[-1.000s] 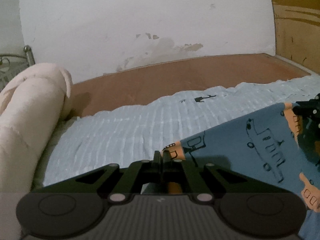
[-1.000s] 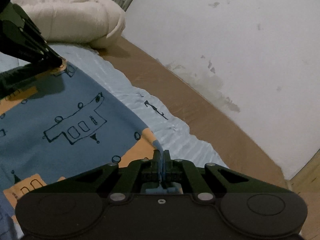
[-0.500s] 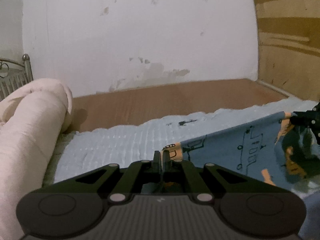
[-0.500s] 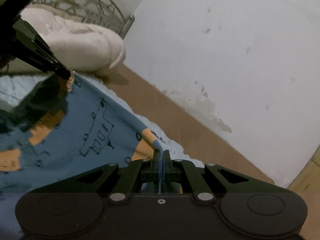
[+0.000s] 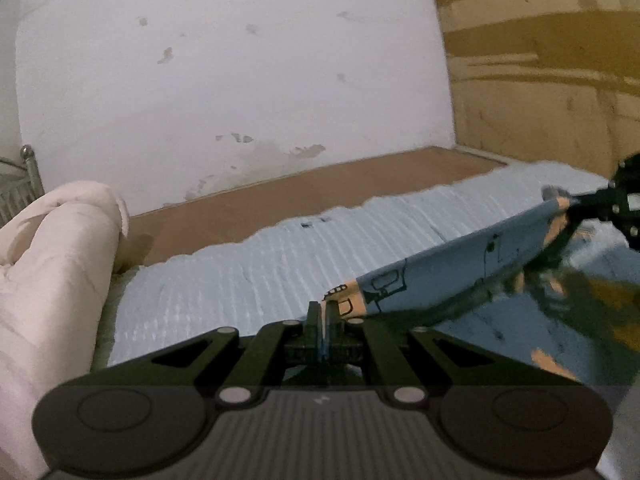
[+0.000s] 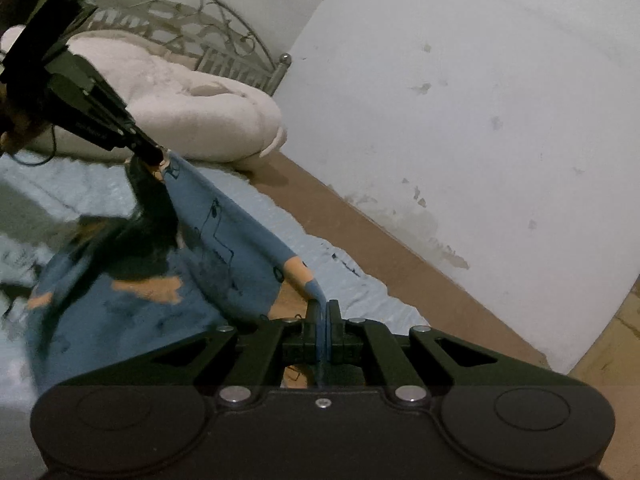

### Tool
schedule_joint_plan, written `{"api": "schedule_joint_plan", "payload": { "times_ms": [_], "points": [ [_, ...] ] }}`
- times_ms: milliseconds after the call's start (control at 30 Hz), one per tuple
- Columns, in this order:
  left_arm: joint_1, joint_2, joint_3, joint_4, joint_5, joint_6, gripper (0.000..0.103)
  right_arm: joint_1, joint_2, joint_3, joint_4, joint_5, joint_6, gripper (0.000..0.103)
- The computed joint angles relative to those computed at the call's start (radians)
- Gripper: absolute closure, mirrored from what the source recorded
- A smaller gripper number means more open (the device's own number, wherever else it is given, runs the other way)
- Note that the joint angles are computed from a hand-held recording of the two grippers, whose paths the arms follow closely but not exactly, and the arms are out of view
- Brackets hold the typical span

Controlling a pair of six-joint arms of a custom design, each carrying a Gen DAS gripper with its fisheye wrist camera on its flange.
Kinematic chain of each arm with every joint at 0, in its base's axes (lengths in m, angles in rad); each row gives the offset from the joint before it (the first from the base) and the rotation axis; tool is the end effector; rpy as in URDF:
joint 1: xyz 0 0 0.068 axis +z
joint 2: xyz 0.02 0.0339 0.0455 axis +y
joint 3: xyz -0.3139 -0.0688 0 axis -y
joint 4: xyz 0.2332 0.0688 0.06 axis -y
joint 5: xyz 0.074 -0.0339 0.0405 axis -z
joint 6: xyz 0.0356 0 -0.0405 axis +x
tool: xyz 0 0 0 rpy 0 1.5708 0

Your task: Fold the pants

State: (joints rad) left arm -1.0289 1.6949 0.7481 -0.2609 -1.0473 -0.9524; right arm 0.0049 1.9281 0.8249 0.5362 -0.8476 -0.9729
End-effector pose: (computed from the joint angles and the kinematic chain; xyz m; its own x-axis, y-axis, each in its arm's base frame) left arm 0.1690 -0.2209 0.1850 -0.4992 0.0395 -0.8656 -0.2365 0.9548 0.1800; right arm 0.3706 0.0285 0.1741 0.2230 -0.5459 -0.8076 -0.8017 0.3686 -0.4705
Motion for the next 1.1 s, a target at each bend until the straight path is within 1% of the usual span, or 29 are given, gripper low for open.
{"api": "schedule_joint_plan", "payload": {
  "times_ms": [167,233,300,400,500,633,667,733,833,933,1100],
  "points": [
    [-0.101,0.085,0.009,-0.098,0.002,-0.149,0.103,-0.056,-0.039,-0.150,0.053,-0.043,-0.090,0.103],
    [-0.129,0.119,0.012,-0.124,0.010,-0.188,0.103,-0.066,-0.039,-0.198,0.074,-0.046,-0.122,0.103],
    [-0.145,0.142,0.008,-0.121,0.024,-0.209,0.103,-0.080,-0.026,-0.251,0.114,-0.048,-0.154,0.103],
    [-0.169,0.180,0.019,-0.140,0.035,-0.239,0.103,-0.092,0.003,-0.315,0.191,-0.044,-0.157,0.103],
    [-0.178,0.196,0.019,-0.138,0.042,-0.246,0.103,-0.104,0.029,-0.351,0.247,-0.053,-0.126,0.103],
    [-0.218,0.188,0.003,-0.164,0.036,-0.284,0.103,-0.129,0.027,-0.380,0.278,-0.083,-0.129,0.103],
    [-0.230,0.194,0.010,-0.180,0.036,-0.298,0.103,-0.139,0.023,-0.389,0.280,-0.094,-0.142,0.103],
    [-0.241,0.198,0.003,-0.172,0.047,-0.290,0.103,-0.156,0.017,-0.405,0.278,-0.110,-0.182,0.103],
    [-0.248,0.218,0.006,-0.169,0.064,-0.279,0.103,-0.190,0.021,-0.429,0.252,-0.130,-0.278,0.103],
    [-0.252,0.236,0.001,-0.157,0.079,-0.276,0.103,-0.200,0.046,-0.452,0.257,-0.118,-0.355,0.103],
    [-0.251,0.253,-0.006,-0.138,0.095,-0.274,0.103,-0.200,0.105,-0.468,0.293,-0.092,-0.387,0.103]
  ]
}}
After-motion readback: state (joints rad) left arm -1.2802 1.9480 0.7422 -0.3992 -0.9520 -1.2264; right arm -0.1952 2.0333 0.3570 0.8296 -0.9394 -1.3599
